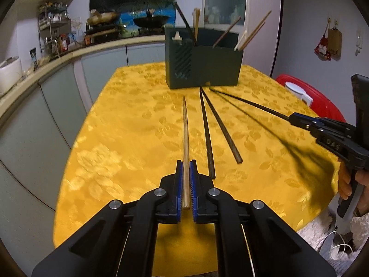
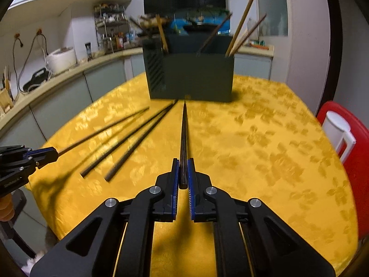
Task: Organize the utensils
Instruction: 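Lift both held chopsticks and carry them over the green holder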
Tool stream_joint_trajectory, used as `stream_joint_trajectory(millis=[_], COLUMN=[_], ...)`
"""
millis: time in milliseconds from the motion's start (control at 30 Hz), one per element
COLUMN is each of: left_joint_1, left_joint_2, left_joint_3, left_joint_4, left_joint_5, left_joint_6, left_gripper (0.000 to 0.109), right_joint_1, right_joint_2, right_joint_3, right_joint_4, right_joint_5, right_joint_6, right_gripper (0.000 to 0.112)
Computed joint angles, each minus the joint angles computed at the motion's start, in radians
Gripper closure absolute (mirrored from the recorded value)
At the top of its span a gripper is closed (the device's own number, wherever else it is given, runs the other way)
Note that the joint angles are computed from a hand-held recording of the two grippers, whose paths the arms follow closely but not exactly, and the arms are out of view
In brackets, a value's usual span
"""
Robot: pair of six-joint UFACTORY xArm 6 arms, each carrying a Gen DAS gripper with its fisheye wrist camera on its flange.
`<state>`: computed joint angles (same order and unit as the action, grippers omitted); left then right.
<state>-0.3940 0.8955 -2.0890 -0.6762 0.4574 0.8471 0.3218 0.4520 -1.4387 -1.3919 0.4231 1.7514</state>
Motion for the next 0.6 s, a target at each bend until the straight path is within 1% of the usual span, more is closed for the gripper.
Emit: stream_joint_trajectory(millis=[100,300,400,600], left_joint_1=[0.000,-0.003,-0.006,-0.012], left_joint_2=[-0.035,-0.081,-0.090,-0.085], left_joint_3=[0.023,0.021,0.011,-0.039], left_joint_4=[-0.036,-0.093,-0.113,-0.112], left_joint_5=[-0.027,-0.061,-0.077,-0.079], left_joint_6=[0.037,0.084,0.105,0.103], left_gripper=[0.103,0.103,0.103,0.103], right_joint_1=[0.004,-0.002,-0.003,-0.009], right_joint_2=[-0.059,-0.141,-0.168,-0.205], right_joint_3=[0.035,0.074,0.086,0.090], right_joint_4=[-0.074,-0.165,-0.194,-0.231], right_joint_5=[0.013,0.014,0.015,0.004], right_joint_6=[0.063,0.141,0.166,0.194], right_gripper=[0.104,0.104,0.104,0.104])
